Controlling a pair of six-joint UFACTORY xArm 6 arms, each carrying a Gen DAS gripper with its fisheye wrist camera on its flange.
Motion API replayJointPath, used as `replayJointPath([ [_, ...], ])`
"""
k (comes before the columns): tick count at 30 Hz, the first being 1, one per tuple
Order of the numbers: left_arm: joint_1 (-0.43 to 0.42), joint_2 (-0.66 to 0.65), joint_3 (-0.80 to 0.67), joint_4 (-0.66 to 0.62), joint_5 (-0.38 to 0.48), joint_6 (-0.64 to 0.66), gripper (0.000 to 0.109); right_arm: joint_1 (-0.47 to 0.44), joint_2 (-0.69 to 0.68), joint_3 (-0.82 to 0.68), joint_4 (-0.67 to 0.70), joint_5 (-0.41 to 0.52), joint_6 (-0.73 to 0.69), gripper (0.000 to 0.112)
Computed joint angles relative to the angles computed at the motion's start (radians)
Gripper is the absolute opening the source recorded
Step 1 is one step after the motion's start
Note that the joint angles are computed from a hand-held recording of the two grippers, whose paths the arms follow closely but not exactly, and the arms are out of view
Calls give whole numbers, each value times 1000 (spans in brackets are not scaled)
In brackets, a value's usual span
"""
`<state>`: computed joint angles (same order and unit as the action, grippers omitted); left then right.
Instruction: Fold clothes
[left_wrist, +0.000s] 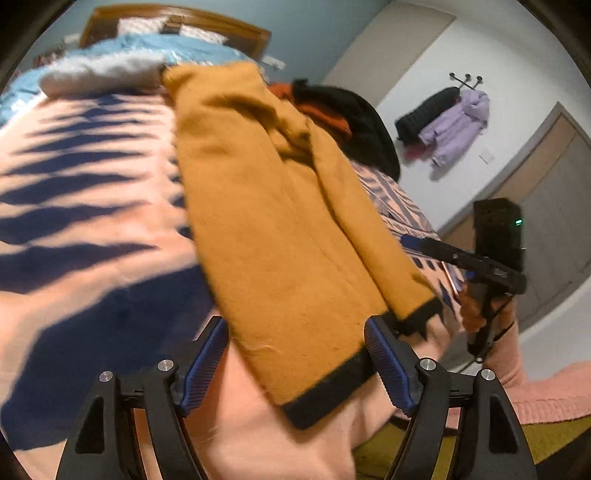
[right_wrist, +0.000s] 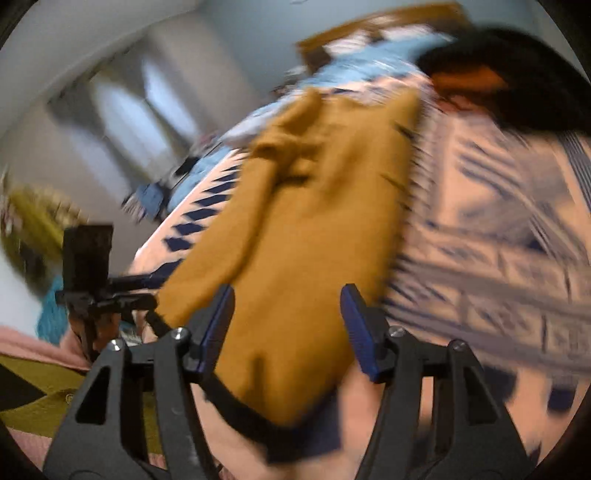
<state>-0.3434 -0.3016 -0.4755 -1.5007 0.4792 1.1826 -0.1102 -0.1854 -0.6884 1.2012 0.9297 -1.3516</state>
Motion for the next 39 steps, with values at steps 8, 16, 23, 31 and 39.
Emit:
replayJointPath([
  [8, 25, 41, -35, 5, 146, 12, 79, -26, 77, -21, -22, 184, 7, 62],
  [16, 34, 120, -100, 58, 127, -85, 23, -49, 140, -45, -4, 276, 4, 17],
  [23, 69, 27, -52, 20, 180, -68, 15, -87, 52, 9, 61, 325, -65, 12],
  [31, 108, -157, 48, 60, 236, -79, 15, -119, -81, 66, 23, 413, -107, 11],
  [39, 147, -116, 59, 114, 247, -115, 15, -104, -61, 93, -29, 345, -56, 15],
])
